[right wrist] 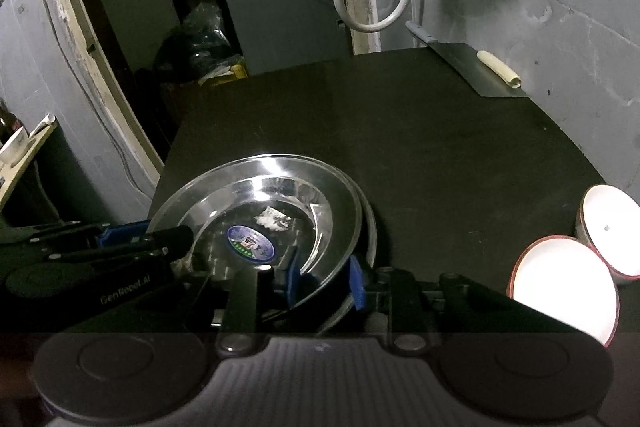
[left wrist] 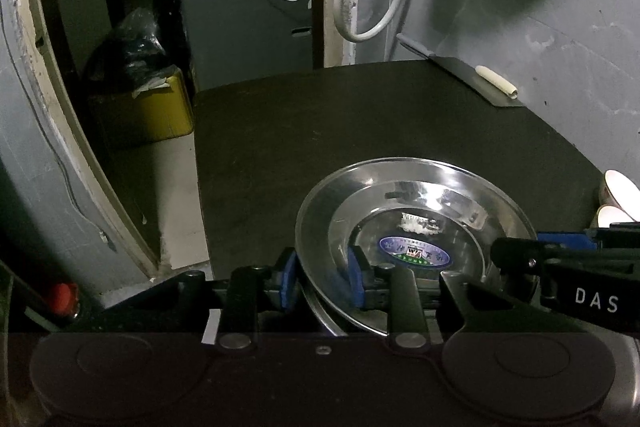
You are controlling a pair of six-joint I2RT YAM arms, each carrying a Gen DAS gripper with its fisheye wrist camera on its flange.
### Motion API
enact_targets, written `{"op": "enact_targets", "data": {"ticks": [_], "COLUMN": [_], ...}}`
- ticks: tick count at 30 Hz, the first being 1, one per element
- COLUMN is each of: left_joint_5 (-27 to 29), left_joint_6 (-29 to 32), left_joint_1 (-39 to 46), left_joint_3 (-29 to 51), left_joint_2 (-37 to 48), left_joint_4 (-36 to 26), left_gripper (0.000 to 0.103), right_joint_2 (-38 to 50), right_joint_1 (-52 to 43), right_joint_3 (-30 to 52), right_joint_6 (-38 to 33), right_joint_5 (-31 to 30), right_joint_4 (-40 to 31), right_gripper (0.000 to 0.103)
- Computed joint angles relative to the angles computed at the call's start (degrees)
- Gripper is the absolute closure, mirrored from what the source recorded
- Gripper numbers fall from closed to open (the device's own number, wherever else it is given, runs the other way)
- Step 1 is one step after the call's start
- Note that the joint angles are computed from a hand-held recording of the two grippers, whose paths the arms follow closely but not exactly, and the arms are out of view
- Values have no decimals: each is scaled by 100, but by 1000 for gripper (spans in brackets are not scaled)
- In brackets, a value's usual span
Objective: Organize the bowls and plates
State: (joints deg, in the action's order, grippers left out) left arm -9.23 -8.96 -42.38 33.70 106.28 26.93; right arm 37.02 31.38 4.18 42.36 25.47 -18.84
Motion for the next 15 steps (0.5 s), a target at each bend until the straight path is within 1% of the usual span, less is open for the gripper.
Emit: {"op": "enact_targets", "data": {"ticks": [5,10,12,14,15], "left_joint_5": [74,96,111,94,91], "left_joint_6": [-70,-134,-162,-250,-310], "left_joint_1": [49,55,84,91,97], "left_joint_3": [-21,-40,-28,-62,-96], "left_joint_2": [-34,-55,-101,-163,-211], "left_joint_4": [-21,-28,-112,-140,-130], "left_gripper": [73,72,68,59,57], "right_joint_2": [42,-50,-161,-325,-389], "right_joint_1": [27,22,-24,-43,-36], "right_joint_3": [21,16,0,-19,-22], "right_joint_6": [-3,-22,-64,-113,-128], "right_joint_5": [14,12,-31,-57,-52], "right_joint_4": [2,-87,-155,-251,-304], "right_gripper": [73,70,67,67,65]}}
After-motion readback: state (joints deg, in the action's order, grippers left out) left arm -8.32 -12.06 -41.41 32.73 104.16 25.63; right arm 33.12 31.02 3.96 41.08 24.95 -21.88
